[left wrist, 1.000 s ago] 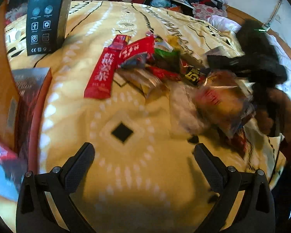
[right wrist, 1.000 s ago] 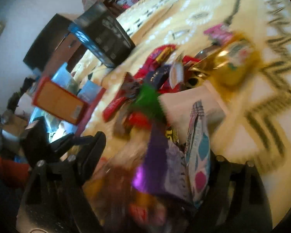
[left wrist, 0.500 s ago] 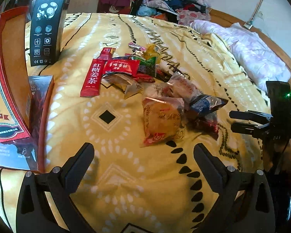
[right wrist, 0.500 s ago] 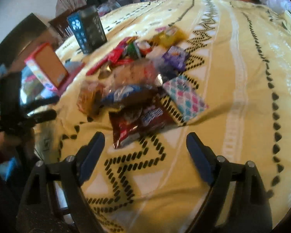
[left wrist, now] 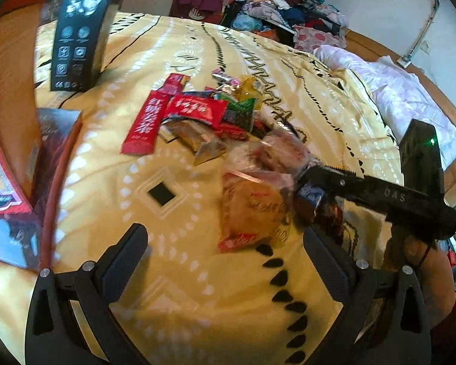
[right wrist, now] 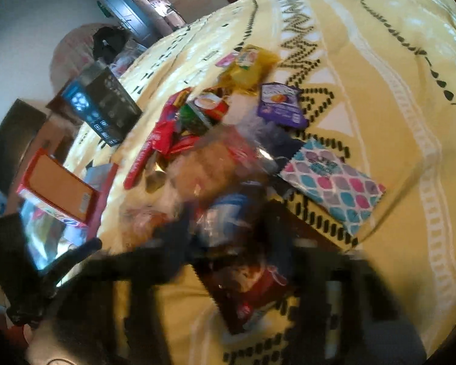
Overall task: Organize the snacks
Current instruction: 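Grasp the wrapped round pastry with the left tool while the right tool reaches toward the blue cookie pack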
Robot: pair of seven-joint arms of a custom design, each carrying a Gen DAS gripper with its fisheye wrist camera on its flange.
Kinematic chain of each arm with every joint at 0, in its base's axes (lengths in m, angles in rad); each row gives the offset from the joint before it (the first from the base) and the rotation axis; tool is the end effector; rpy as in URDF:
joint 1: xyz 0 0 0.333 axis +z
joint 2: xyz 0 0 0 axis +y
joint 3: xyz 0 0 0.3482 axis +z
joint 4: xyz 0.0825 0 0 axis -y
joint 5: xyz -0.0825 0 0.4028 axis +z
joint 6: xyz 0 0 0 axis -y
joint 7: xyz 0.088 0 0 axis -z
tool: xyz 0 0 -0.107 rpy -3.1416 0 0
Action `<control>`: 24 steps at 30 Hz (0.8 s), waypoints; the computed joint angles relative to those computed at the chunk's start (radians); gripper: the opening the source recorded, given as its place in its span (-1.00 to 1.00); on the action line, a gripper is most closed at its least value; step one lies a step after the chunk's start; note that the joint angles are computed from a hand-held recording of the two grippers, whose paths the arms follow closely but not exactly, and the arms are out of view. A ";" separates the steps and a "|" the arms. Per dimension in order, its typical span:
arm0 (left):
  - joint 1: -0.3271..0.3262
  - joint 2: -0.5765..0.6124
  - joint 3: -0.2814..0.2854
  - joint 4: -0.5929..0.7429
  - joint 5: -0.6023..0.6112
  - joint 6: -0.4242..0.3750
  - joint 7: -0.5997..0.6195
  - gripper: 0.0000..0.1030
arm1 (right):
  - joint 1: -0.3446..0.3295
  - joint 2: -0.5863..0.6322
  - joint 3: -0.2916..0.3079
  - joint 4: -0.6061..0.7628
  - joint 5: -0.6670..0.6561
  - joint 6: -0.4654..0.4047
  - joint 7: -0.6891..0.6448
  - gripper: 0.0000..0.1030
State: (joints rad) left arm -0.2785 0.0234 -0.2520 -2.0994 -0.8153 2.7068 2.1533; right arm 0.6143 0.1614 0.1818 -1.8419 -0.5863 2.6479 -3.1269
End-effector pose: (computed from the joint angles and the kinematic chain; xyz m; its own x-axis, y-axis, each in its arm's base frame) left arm 0.5338 -0.2827 0.4884 -0.5226 -0.7760 0.3532 -0.7639 0.2421 -0.5982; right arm 0.4633 0.4839 0.5349 -0.1901 -0.8506 -0.4902 -0.7631 0.4422 -0.4714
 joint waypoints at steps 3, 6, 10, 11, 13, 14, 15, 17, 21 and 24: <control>-0.010 0.023 -0.010 0.017 -0.016 0.024 0.022 0.99 | 0.010 -0.041 0.001 -0.032 -0.048 0.004 0.030 -0.36; -0.018 0.056 -0.017 0.044 0.001 0.025 0.000 0.99 | 0.021 -0.083 0.012 -0.049 -0.113 -0.015 0.060 -0.39; -0.037 0.097 -0.024 0.070 0.062 0.061 -0.062 0.99 | 0.025 -0.132 0.032 -0.073 -0.186 -0.043 0.136 -0.39; -0.047 0.108 -0.023 0.074 0.102 0.082 -0.089 0.99 | 0.024 -0.140 0.036 -0.079 -0.197 -0.048 0.155 -0.39; -0.056 0.123 -0.021 0.082 0.161 0.084 -0.119 0.97 | 0.020 -0.138 0.043 -0.076 -0.189 -0.051 0.150 -0.39; -0.060 0.130 -0.018 0.087 0.195 0.076 -0.131 0.77 | 0.019 -0.134 0.046 -0.074 -0.184 -0.054 0.145 -0.39; -0.057 0.134 -0.020 0.093 0.206 0.054 -0.127 0.29 | 0.018 -0.129 0.048 -0.069 -0.180 -0.053 0.139 -0.39; -0.045 0.138 -0.023 0.104 0.204 0.005 -0.119 0.14 | 0.022 -0.124 0.051 -0.057 -0.188 -0.069 0.134 -0.39; -0.034 0.100 -0.030 0.073 0.167 0.032 -0.073 0.09 | 0.028 -0.115 0.051 -0.038 -0.202 -0.100 0.124 -0.39; -0.037 0.065 -0.012 0.047 0.236 0.023 -0.111 0.09 | 0.030 -0.107 0.056 -0.031 -0.138 -0.119 0.035 -0.39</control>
